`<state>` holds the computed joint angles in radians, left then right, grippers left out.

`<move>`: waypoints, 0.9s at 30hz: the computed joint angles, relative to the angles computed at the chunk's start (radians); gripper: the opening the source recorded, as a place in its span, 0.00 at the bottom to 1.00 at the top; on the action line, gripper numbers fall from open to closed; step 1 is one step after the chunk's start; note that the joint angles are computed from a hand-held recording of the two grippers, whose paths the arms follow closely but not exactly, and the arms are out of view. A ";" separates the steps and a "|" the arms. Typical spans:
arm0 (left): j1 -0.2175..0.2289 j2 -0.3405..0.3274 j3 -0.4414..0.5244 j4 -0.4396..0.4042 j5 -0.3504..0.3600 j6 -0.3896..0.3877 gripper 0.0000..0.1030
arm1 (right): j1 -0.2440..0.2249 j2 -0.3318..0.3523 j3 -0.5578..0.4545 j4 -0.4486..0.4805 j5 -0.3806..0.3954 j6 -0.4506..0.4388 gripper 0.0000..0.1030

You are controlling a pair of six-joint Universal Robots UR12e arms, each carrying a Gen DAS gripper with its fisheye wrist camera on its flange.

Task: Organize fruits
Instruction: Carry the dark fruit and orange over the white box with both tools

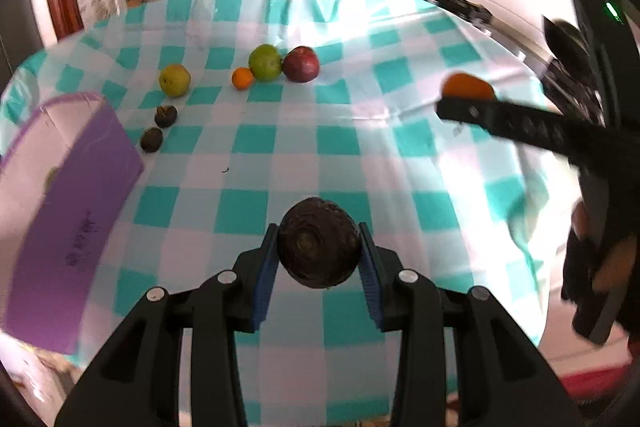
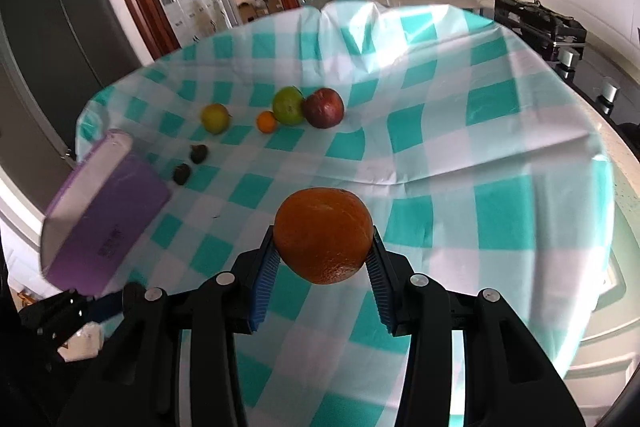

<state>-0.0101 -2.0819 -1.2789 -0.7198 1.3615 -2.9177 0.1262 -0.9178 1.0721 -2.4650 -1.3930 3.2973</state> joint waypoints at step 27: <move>0.306 0.134 -0.108 0.069 -0.069 0.005 0.37 | 0.222 0.145 -0.287 0.015 -0.007 0.025 0.42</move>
<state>0.2962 -1.9476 -1.3865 -0.6508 1.2928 -2.9131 0.3480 -0.7732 0.7853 -2.4499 -1.3999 3.3222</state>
